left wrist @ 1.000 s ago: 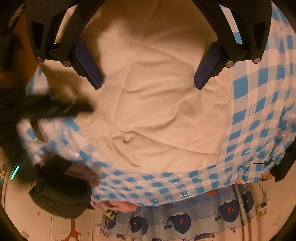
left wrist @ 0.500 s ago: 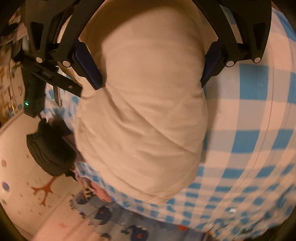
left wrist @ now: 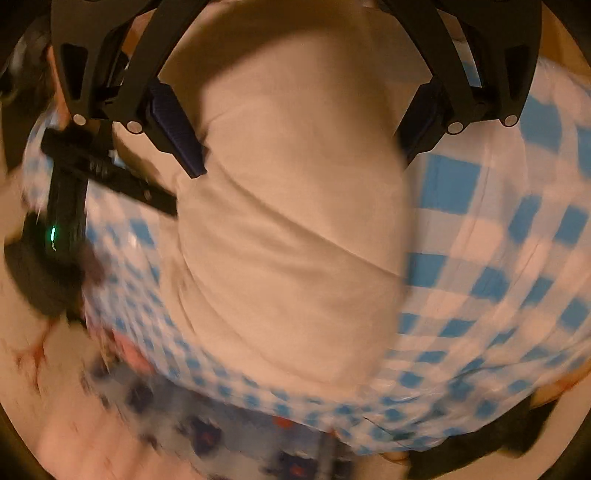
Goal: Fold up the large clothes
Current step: 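Press the folded jacket flat with both open tools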
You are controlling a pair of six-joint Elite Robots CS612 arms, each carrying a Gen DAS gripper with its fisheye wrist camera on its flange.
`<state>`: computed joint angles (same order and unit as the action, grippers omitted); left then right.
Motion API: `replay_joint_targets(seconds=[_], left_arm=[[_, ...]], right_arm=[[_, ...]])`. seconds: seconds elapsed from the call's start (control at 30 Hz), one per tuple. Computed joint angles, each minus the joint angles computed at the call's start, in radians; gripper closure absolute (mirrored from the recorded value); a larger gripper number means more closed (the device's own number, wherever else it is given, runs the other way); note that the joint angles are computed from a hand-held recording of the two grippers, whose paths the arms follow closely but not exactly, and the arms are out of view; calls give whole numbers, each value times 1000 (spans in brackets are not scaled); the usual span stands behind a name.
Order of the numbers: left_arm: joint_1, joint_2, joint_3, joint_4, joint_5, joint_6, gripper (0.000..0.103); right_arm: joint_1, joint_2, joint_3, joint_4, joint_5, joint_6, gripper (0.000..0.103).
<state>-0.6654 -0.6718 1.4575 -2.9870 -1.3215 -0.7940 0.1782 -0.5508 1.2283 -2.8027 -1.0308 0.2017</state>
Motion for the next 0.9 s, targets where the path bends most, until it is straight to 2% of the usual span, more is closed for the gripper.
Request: replay_joint_targets(seconds=[0.03,0.07,0.1,0.17,0.2,0.27,0.33,0.37,0.43,0.47,0.5,0.53,0.6,0.67,0.77,0.9], left_arm=[[-14,-8,11,-22,90,31,9],[-23,-6,8,-47,138,74,9],[-26,0,-4,-56,144,106,9],[-23,25,-61,-17,100,180,9],[-24,39,-92,32,94,195,8],[-40,74,-156,132,162,221,8],[-41,88,-178,134,162,231,8],[-42,88,-177,131,161,232,8],[-42,92,-186,137,159,239,8],[-43,94,-188,137,160,239,8],[-44,96,-191,136,163,244,7],[-46,98,-193,139,167,250,7],[-47,106,-204,155,169,263,7],[-50,112,-216,183,189,264,7],[-50,105,-200,163,182,266,7],[-42,97,-179,131,157,250,7]], right_arm=[[-2,-4,1,16,-2,-13,9],[-7,-8,2,51,3,-26,9],[-12,-14,-3,104,6,-35,8],[-18,-33,-9,176,-24,-44,8],[-19,-49,-3,157,-52,-27,8],[-22,-67,17,54,-39,14,8],[-17,-64,-19,-5,-39,21,7],[-12,-53,-51,6,-45,12,7],[5,-10,-146,111,-93,-2,7],[19,26,-214,199,-161,-9,7],[23,72,-277,278,-191,-36,7],[25,108,-316,314,-179,-38,5],[10,152,-333,281,-97,37,5],[14,147,-340,299,-126,15,5],[5,121,-315,315,-99,17,6],[-1,23,-167,198,-103,-2,6]])
